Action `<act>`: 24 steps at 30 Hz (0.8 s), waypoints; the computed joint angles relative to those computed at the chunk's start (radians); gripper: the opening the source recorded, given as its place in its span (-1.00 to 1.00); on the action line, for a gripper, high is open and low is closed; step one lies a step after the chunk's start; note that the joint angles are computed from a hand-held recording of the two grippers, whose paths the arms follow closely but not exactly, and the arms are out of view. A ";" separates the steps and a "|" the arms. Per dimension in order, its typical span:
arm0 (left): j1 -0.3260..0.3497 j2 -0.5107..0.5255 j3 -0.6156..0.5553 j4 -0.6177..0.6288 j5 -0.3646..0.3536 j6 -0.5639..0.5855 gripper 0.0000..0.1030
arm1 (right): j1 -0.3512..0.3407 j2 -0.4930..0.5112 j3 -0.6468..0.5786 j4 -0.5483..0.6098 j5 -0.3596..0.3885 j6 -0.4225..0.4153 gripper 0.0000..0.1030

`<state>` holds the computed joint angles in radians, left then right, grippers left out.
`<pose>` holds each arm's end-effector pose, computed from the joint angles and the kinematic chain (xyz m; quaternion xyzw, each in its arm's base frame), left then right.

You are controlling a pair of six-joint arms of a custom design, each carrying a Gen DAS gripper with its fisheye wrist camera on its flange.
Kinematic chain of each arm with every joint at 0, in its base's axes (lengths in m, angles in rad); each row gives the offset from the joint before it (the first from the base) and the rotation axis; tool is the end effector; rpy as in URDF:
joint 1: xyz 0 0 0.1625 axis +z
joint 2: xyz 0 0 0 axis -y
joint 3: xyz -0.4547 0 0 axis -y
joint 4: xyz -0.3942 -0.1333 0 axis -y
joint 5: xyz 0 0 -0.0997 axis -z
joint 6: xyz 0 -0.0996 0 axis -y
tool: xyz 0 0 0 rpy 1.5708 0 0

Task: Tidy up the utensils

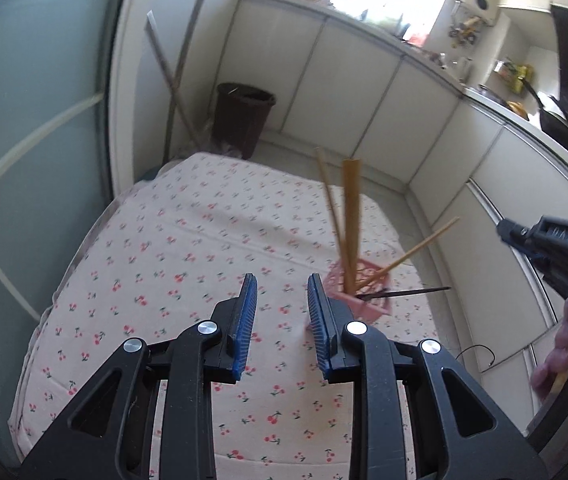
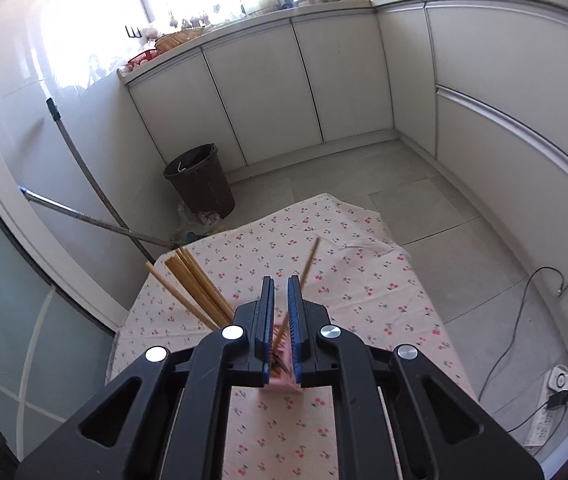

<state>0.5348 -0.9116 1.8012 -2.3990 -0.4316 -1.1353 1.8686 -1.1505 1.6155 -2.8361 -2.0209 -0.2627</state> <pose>-0.4226 -0.5104 0.1680 -0.0252 0.8415 -0.4648 0.2742 0.2831 -0.6157 0.4099 0.1648 -0.8868 0.3833 0.1988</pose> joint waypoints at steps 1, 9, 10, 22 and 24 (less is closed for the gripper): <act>-0.008 0.008 -0.005 -0.003 0.007 0.013 -0.50 | 0.000 -0.018 0.028 -0.015 -0.008 -0.013 -0.78; -0.064 0.048 -0.030 0.125 -0.002 -0.045 -0.24 | -0.032 -0.180 0.281 -0.116 -0.052 -0.095 -0.39; -0.077 0.052 -0.029 0.152 0.003 -0.067 -0.17 | -0.036 -0.199 0.308 -0.137 -0.050 -0.103 -0.29; -0.180 0.086 -0.050 0.407 0.015 -0.213 0.44 | -0.073 -0.380 0.515 -0.200 -0.045 -0.112 -0.11; -0.194 0.084 -0.048 0.442 0.019 -0.244 0.55 | -0.076 -0.404 0.544 -0.226 -0.048 -0.110 0.02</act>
<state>0.3407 -0.8280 1.7528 -1.9569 -0.4129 -1.3798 1.7928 -1.5545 2.1600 -3.0620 -2.0688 -0.3728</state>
